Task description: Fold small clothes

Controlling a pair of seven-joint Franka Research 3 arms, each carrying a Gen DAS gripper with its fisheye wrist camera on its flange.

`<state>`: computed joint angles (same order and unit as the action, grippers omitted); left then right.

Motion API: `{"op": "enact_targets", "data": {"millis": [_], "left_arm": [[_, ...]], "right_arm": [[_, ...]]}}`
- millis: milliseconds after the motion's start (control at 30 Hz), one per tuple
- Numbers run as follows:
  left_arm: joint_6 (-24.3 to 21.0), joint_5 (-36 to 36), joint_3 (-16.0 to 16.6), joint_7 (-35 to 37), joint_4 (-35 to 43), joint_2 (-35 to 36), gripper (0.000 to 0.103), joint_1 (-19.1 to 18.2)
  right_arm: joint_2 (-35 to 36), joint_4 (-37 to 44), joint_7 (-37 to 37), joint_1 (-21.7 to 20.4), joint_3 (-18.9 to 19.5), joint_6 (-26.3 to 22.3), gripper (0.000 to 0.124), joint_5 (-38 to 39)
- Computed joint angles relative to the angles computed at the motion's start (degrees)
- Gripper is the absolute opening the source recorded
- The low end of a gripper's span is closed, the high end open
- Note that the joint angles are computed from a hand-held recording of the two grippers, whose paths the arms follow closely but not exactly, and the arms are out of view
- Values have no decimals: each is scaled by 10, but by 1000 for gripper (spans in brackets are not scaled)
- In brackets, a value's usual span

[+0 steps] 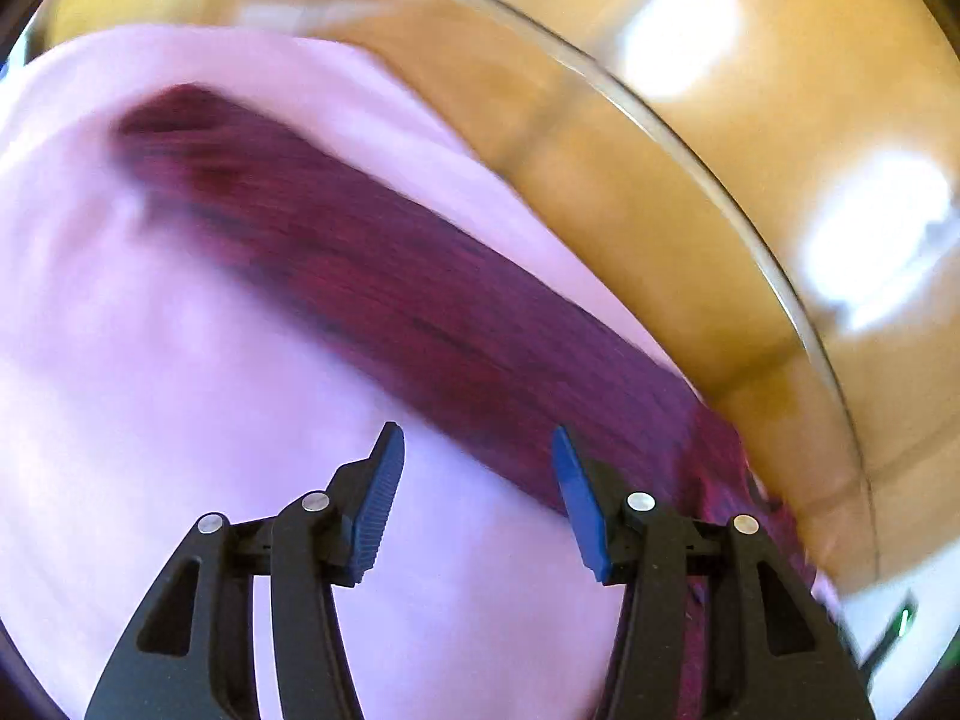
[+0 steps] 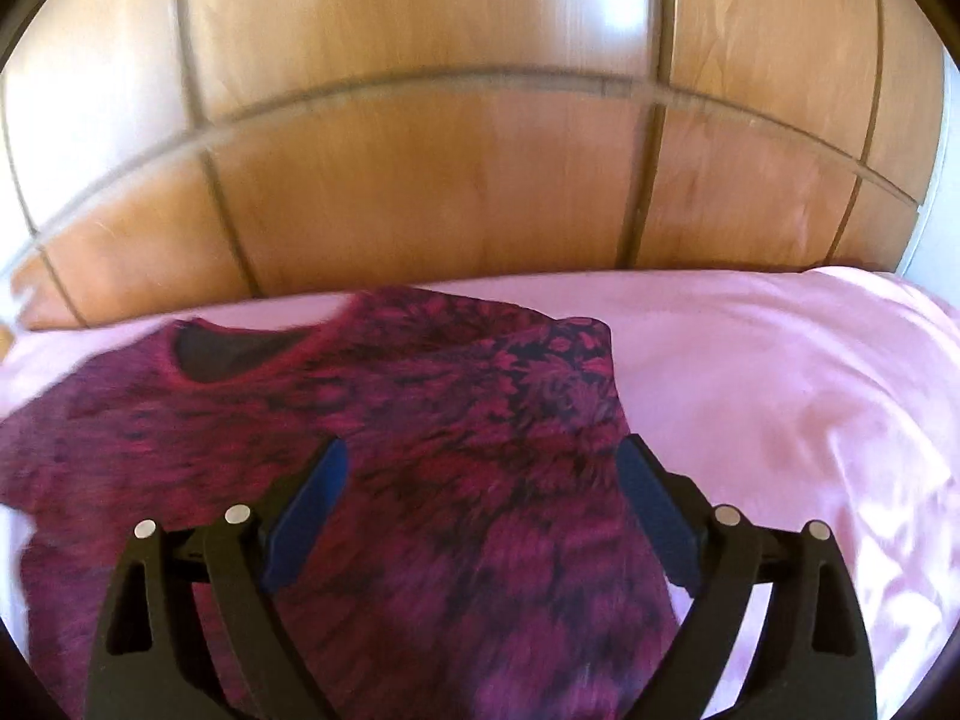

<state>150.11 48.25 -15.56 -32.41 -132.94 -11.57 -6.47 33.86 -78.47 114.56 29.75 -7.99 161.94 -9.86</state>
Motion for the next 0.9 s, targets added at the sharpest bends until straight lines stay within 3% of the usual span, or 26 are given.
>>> {"op": "enact_targets", "data": {"millis": [133, 200, 333, 467, 533, 633, 733, 900], "left_arm": [[12, -12, 11, -75, -104, -100, 50, 33], [49, -4, 12, -112, -146, -138, 50, 63], [112, 2, 5, -165, -200, -184, 50, 133], [134, -14, -4, -159, -208, -181, 47, 180], [131, -37, 11, -119, -199, -164, 30, 178], [117, -67, 18, -66, -185, -151, 14, 170], [75, -62, 4, -16, -150, -144, 11, 167], [80, 10, -37, -16, -92, -140, 10, 175]], "right_arm": [[-72, -114, -87, -23, 62, 35, 92, 31], [-94, -154, -123, -25, 79, 40, 92, 45], [-121, -215, -128, 11, 63, 49, 92, 24], [-118, -228, -86, 48, 28, 55, 93, -17], [-111, -220, -95, 28, 46, 53, 94, 2], [-103, -212, -109, 17, 55, 53, 95, 19], [-105, -218, -99, 30, 43, 55, 96, 10], [-105, -220, -94, 33, 43, 58, 97, 8]]}}
